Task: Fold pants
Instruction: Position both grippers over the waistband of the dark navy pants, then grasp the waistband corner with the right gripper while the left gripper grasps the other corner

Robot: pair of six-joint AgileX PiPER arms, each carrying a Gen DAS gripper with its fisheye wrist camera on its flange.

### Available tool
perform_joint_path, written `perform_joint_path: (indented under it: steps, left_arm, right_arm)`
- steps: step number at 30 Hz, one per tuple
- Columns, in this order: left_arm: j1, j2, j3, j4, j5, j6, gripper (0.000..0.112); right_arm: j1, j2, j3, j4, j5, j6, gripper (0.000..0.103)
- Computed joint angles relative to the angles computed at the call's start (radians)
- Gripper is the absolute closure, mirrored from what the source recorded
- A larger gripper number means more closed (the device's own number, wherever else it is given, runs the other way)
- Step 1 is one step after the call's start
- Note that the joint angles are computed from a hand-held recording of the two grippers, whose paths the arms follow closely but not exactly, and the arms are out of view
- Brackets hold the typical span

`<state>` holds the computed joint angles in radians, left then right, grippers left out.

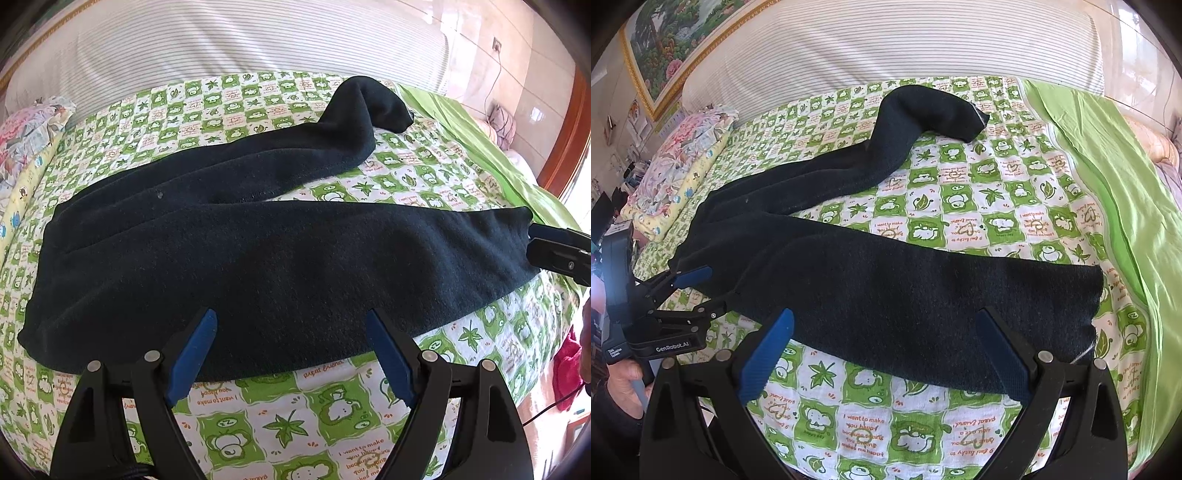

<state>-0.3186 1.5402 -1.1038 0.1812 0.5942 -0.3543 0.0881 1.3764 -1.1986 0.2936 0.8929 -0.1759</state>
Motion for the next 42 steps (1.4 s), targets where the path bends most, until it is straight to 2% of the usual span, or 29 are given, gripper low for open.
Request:
perform_joint_path:
  steps: [17, 26, 33, 38, 42]
  left_arm:
    - [0.004, 0.027, -0.048, -0.027, 0.013, 0.052, 0.029]
    - [0.050, 0.112, -0.186, -0.088, 0.053, 0.168, 0.029]
    - [0.117, 0.255, -0.429, -0.219, 0.144, 0.346, 0.029]
    - [0.155, 0.403, -0.683, -0.274, 0.260, 0.425, 0.029]
    - [0.167, 0.546, -0.928, -0.280, 0.373, 0.468, 0.029]
  right_arm:
    - [-0.021, 0.011, -0.007, 0.034, 0.001, -0.027, 0.004]
    - [-0.082, 0.109, -0.125, 0.128, 0.039, -0.124, 0.004]
    - [-0.142, 0.286, -0.372, 0.170, 0.116, -0.192, 0.004]
    - [-0.200, 0.472, -0.628, 0.244, 0.208, -0.212, 0.009]
    - [-0.217, 0.638, -0.885, 0.229, 0.300, -0.147, 0.012]
